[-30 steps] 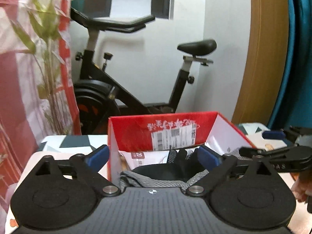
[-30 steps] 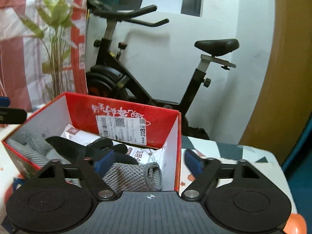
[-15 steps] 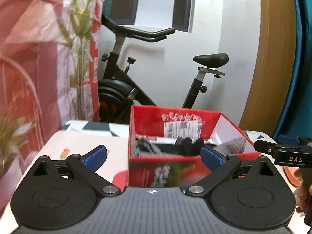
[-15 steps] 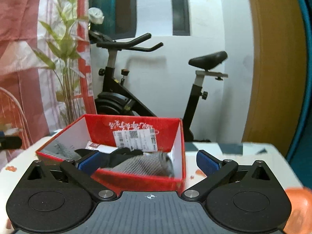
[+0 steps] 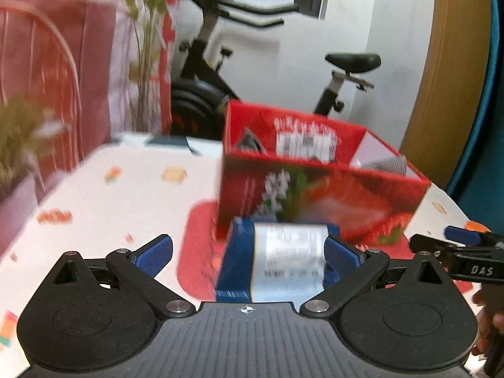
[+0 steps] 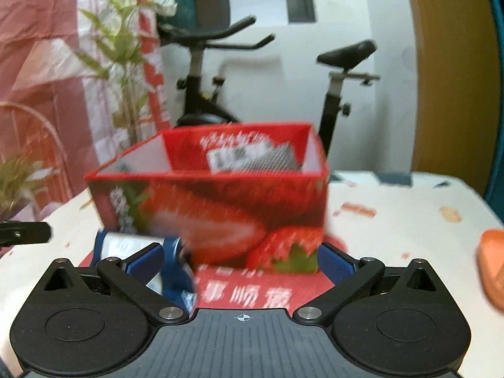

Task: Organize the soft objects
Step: 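Move both grippers back onto the blue packet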

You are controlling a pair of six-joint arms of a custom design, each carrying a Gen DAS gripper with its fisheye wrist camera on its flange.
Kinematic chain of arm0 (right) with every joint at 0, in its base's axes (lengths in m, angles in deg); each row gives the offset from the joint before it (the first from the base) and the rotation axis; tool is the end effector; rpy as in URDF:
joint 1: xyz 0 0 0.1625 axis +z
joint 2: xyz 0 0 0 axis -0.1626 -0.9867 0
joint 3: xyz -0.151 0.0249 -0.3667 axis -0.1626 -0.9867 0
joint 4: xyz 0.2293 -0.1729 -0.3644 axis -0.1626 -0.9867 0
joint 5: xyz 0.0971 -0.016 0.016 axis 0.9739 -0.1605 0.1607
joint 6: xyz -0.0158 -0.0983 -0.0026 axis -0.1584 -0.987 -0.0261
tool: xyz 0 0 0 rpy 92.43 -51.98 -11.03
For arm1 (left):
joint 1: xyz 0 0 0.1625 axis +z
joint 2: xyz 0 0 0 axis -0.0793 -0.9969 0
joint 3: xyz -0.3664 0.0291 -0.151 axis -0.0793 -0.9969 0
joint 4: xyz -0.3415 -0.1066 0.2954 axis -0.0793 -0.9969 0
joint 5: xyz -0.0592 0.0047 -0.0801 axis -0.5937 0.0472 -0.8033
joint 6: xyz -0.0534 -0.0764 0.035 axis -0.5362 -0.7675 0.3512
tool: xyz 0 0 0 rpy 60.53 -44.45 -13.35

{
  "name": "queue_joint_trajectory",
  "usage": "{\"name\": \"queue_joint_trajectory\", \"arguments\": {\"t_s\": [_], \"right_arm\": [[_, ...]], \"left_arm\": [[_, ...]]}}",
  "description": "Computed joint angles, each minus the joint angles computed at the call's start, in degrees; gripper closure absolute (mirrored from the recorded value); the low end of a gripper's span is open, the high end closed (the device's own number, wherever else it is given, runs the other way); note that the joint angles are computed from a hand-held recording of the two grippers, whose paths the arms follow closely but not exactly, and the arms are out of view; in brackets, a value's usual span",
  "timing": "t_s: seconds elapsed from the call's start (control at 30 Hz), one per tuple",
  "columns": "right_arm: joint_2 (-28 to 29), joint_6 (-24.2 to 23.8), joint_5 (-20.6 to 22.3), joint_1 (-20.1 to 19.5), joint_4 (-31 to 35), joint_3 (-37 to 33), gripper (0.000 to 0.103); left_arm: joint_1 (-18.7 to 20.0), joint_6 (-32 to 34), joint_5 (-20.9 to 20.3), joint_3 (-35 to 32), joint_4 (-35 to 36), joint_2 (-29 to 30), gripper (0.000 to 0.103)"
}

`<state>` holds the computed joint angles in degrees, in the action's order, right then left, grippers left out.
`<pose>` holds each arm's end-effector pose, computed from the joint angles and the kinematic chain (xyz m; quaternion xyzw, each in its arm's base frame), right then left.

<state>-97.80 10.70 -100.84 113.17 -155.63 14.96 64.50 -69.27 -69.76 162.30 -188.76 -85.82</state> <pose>0.3076 -0.7604 0.0774 0.3549 -0.8344 0.3924 0.1543 -0.1337 -0.6631 0.3211 0.0453 0.8008 -0.4978 0.3301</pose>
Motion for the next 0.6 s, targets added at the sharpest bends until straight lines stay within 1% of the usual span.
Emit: {"name": "queue_joint_trajectory", "arguments": {"t_s": [0.07,0.17,0.3,0.37,0.43,0.53,0.6], "right_arm": [[0.0,-0.2,0.0,-0.2,1.3,0.5,0.001],[0.5,-1.2,0.0,-0.1,2.4,0.6,0.002],[1.0,-1.7,0.1,-0.3,4.5,0.2,0.007],[1.4,-1.6,0.1,-0.4,5.9,-0.5,0.01],[2.0,-1.9,-0.1,-0.4,7.3,-1.2,0.014],[3.0,-2.8,0.1,-0.4,9.2,-2.6,0.016],[3.6,-2.8,0.9,-0.5,10.9,-3.8,0.017]], "left_arm": [[0.6,-1.7,-1.1,0.4,1.4,-0.4,0.0],[1.4,-2.9,-1.5,0.4,2.2,-0.3,0.0],[2.6,-5.5,-2.8,0.9,3.7,-0.5,0.002],[3.4,-6.2,-3.6,0.8,4.2,-0.3,0.007],[4.2,-6.1,-5.0,-0.2,5.1,0.0,0.023],[5.4,-5.6,-6.4,-2.0,6.2,0.8,0.031],[6.4,-5.5,-8.4,-3.1,7.2,1.1,0.032]]}}
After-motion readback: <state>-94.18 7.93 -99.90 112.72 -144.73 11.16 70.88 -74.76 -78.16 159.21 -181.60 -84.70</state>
